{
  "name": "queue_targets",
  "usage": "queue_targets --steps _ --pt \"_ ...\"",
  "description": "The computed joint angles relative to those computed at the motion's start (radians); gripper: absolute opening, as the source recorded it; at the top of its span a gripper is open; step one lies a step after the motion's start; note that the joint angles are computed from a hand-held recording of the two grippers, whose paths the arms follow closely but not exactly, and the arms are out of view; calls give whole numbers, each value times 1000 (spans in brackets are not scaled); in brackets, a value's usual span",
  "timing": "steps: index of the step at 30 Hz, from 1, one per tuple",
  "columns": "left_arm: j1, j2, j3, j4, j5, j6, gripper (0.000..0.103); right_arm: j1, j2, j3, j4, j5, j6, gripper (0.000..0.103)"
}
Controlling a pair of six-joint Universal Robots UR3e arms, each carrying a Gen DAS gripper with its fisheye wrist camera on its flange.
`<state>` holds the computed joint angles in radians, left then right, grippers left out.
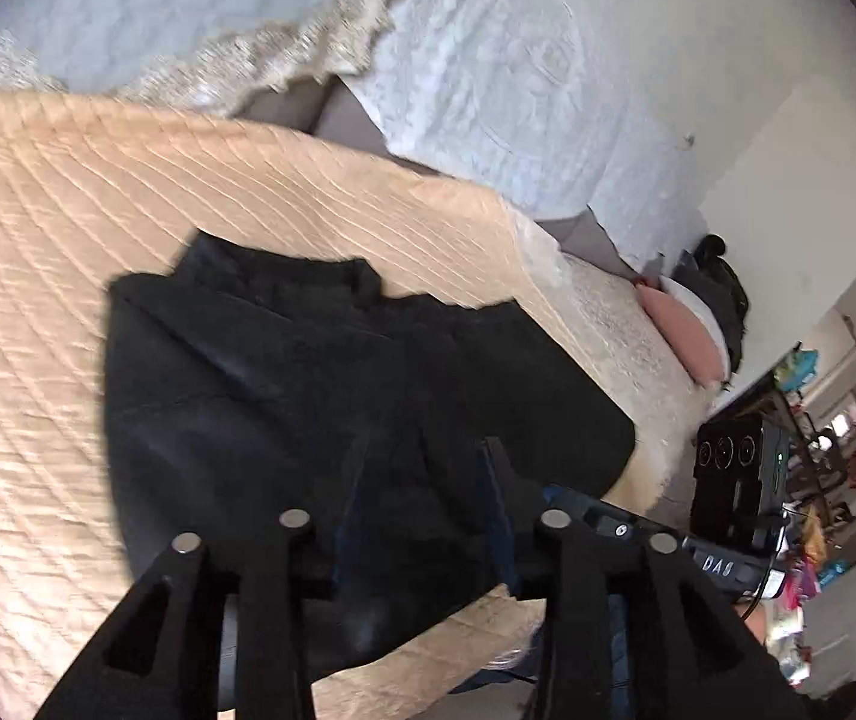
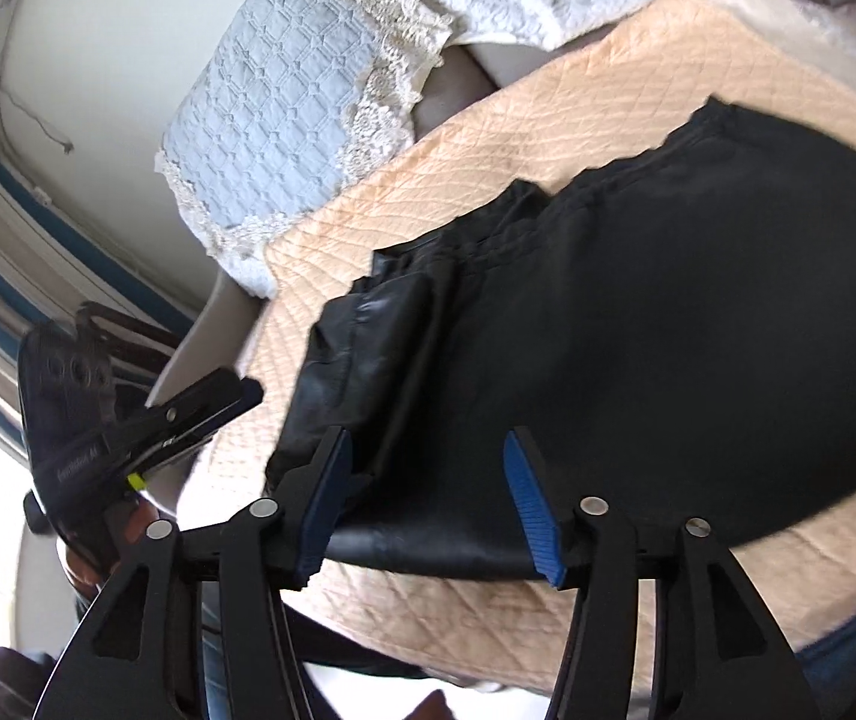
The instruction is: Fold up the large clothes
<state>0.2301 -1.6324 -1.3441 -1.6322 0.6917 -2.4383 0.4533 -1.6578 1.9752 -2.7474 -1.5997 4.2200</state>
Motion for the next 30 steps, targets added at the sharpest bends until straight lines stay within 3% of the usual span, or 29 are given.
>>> queue_targets --steps 7,10,12,13,14,15,22,26,30 --pt "92 0 -136 284 124 -105 43 -78 204 -156 -14 140 -89 60" --pt "100 -25 -163 321 143 -112 43 -106 281 -225 1 188 -121 60" --pt "98 -39 -180 347 140 -114 43 -112 337 -319 89 195 -156 60" --pt "101 -46 -181 351 138 -110 43 -118 356 -345 104 206 -171 57" --pt "95 -55 -183 366 140 -119 43 -124 371 -369 122 214 -177 30" --pt "86 -66 -180 378 143 -131 43 -123 376 -388 154 205 -176 13" --pt "73 -25 -189 345 95 -71 43 -69 236 -228 72 70 -117 9" --pt "31 -13 -237 392 123 -48 43 -77 182 -97 4 63 -59 9" --pt "9 -17 -227 407 132 -70 43 -77 163 -108 18 31 -62 8"
